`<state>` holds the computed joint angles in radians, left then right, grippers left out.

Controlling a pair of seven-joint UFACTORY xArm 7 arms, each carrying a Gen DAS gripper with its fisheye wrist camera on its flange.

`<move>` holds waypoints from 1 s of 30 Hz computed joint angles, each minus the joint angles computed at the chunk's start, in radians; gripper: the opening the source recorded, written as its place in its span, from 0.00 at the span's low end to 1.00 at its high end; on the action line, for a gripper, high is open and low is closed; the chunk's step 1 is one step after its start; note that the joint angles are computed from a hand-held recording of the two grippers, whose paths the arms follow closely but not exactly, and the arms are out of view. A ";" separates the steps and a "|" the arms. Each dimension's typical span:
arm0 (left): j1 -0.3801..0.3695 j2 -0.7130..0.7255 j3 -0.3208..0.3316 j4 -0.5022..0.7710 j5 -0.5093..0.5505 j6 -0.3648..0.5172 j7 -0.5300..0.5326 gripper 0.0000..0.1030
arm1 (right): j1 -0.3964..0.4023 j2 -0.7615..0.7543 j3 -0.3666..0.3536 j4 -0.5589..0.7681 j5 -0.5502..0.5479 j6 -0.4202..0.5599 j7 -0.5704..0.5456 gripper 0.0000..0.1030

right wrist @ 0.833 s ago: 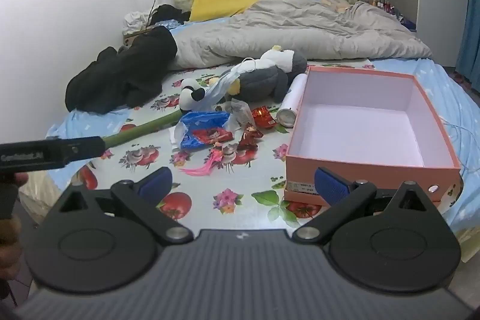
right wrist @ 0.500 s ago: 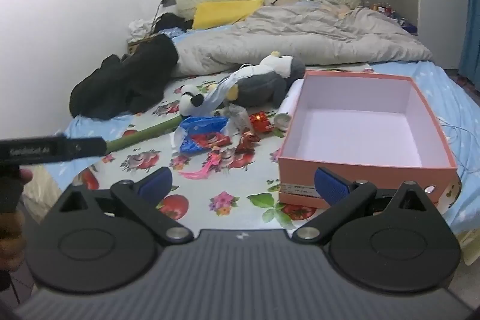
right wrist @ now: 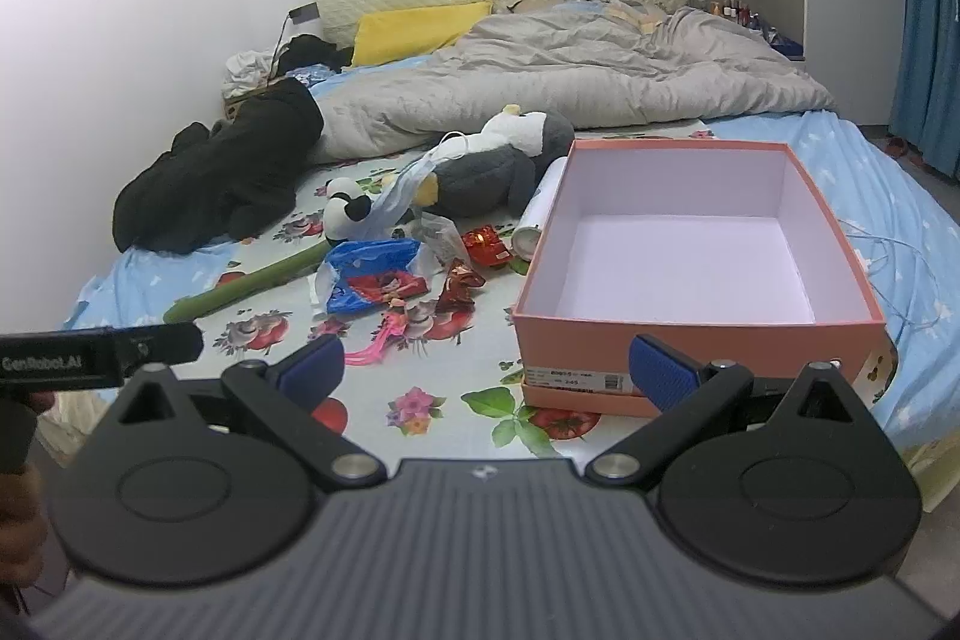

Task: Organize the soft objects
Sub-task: 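Move both tools toward the small items in front of the pink box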

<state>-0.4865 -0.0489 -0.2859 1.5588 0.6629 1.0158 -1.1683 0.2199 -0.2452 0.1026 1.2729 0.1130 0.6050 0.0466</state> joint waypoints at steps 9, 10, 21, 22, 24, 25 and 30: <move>-0.001 -0.003 0.001 -0.002 -0.002 -0.005 0.008 1.00 | 0.002 0.008 0.004 0.009 -0.010 0.018 0.007 1.00; -0.001 -0.001 0.000 -0.001 -0.002 -0.003 0.008 1.00 | 0.003 0.009 0.005 0.009 -0.009 0.018 0.008 1.00; 0.010 -0.028 -0.007 -0.029 -0.025 -0.003 0.014 1.00 | 0.008 0.007 0.007 0.001 -0.015 0.018 0.007 1.00; 0.011 -0.029 -0.009 -0.028 -0.028 0.001 0.019 1.00 | 0.007 0.009 0.009 0.005 -0.018 0.023 0.012 1.00; 0.011 -0.025 -0.012 -0.022 -0.025 0.014 0.023 1.00 | 0.008 0.010 0.009 0.006 -0.017 0.024 0.014 1.00; 0.012 -0.028 -0.011 -0.025 -0.027 0.012 0.022 1.00 | 0.008 0.010 0.009 0.004 -0.015 0.023 0.013 1.00; 0.016 -0.029 -0.012 -0.027 -0.033 0.008 0.020 1.00 | 0.009 0.008 0.008 -0.004 -0.012 0.024 0.011 1.00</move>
